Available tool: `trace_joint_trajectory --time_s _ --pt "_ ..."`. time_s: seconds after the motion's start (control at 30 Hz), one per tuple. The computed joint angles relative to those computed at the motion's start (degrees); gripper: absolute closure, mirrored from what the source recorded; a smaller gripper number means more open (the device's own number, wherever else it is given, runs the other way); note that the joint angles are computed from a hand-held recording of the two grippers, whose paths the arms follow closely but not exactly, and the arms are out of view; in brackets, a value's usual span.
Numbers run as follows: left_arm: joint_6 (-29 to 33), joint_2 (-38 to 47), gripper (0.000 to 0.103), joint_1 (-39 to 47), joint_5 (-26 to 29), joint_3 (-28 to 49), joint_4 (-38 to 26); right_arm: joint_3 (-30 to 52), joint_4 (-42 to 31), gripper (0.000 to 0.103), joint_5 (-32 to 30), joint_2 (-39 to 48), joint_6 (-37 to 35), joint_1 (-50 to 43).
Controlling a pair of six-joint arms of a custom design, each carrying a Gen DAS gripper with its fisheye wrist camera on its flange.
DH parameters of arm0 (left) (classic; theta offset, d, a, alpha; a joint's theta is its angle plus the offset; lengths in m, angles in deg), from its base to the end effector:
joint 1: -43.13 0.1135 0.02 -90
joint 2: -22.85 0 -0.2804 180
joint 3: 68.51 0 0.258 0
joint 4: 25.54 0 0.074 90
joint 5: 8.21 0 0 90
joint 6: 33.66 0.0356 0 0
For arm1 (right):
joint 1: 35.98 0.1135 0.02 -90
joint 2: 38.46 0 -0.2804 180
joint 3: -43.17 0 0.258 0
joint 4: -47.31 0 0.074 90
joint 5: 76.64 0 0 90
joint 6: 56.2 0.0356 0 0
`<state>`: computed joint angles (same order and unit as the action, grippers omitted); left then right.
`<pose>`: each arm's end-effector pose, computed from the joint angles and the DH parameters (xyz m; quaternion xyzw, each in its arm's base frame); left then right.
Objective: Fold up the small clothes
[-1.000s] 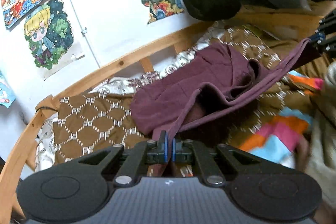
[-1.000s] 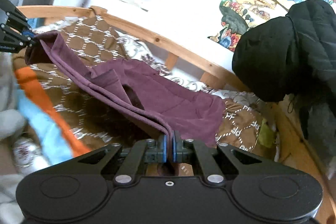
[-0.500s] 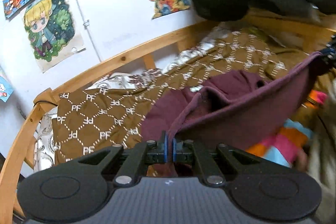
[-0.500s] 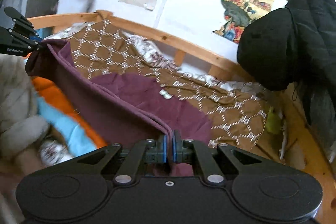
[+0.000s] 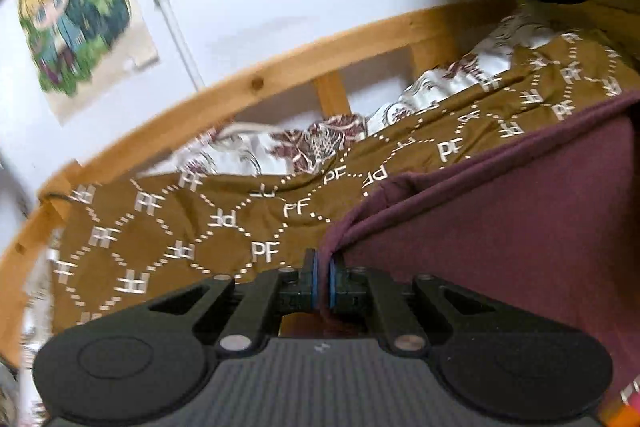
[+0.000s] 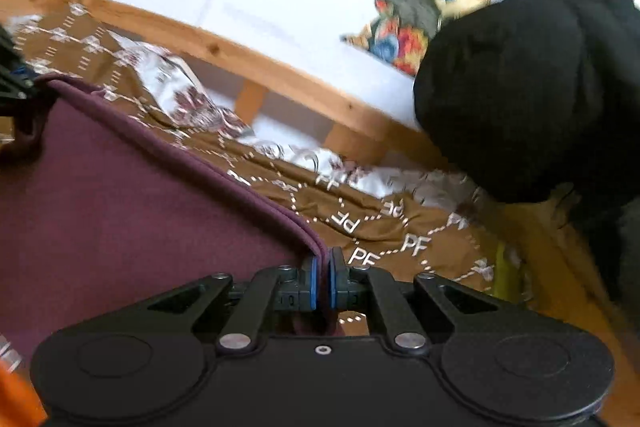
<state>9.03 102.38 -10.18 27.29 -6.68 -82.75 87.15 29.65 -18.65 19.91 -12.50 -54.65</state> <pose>0.1663 -0.1747 0.2194 -0.0139 0.8833 0.2001 0.4238 0.2061 -0.0497 0.2328 -0.3305 0.7847 -0.0466 0.5223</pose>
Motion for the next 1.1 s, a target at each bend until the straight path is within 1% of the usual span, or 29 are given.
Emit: trace_joint_trajectory --time_s 0.07,0.13,0.23,0.33,0.4,0.43,0.5,0.57,0.63,0.7,0.73,0.77,0.83,0.87,0.9,0.93,0.97,1.03,1.1 --pt "4.0 0.5 0.097 4.1 2.4 -2.9 8.4 -1.3 9.5 0.097 5.5 6.9 4.0 4.9" --pt "7.1 2.1 0.097 7.7 4.8 -4.6 15.6 -1.4 15.6 0.097 9.4 13.2 6.5 8.1" --pt "11.9 5.3 0.097 11.7 7.8 -6.3 25.1 -2.3 21.7 0.097 12.9 18.7 7.7 10.4" --pt "14.3 7.7 0.095 14.3 10.3 -7.3 30.8 -2.8 27.0 0.097 14.3 22.7 8.1 10.7" --pt "14.3 9.2 0.094 15.1 11.2 -6.8 31.5 -2.9 29.8 0.093 13.5 25.2 8.7 10.0" --pt "14.3 9.8 0.091 15.6 11.6 -6.7 31.9 -2.9 30.8 0.09 12.5 26.1 9.3 9.4" --pt "13.5 10.5 0.082 16.2 12.2 -6.5 31.6 -2.6 31.2 0.088 11.5 27.2 10.5 8.9" --pt "12.1 10.5 0.07 16.0 11.8 -6.2 29.9 -3.1 32.1 0.073 12.3 27.3 10.5 9.2" --pt "11.2 9.6 0.065 16.3 12.1 -6.3 29.0 -3.4 32.8 0.064 12.2 27.2 10.9 9.0" --pt "10.2 8.5 0.057 16.6 13.1 -6.5 28.2 -3.0 31.2 0.057 11.6 26.9 11.4 8.5" --pt "9.8 8.2 0.049 16.6 13.2 -6.4 27.7 -3.2 30.9 0.047 11.3 26.6 11.5 8.2" --pt "9.3 7.9 0.039 16.6 13.2 -6.2 26.9 -3.6 31.1 0.033 11.4 26.2 11.7 8.0" --pt "8.3 7.0 0.032 16.4 12.9 -6.4 26.1 -3.7 30.8 0.021 10.3 25.8 11.7 7.2" --pt "7.9 6.4 0.03 16.4 13.0 -6.6 25.7 -3.6 29.9 0.017 9.4 25.4 11.8 6.7" --pt "7.6 6.0 0.029 16.3 13.3 -6.6 25.1 -3.4 28.8 0.015 8.6 24.9 12.0 6.2" --pt "7.2 5.6 0.025 16.4 13.6 -6.7 24.5 -3.4 27.8 0.01 7.8 24.3 12.0 5.8" --pt "6.6 5.0 0.018 16.3 13.8 -6.9 23.8 -3.5 27.0 0.006 6.9 23.8 11.7 5.4" --pt "5.2 4.0 0.01 16.0 13.2 -7.3 22.7 -4.1 27.1 0.005 6.6 23.3 10.7 5.1" --pt "4.1 2.9 0.007 15.6 12.6 -7.6 20.8 -4.5 27.3 0.005 7.8 23.4 9.7 5.5"
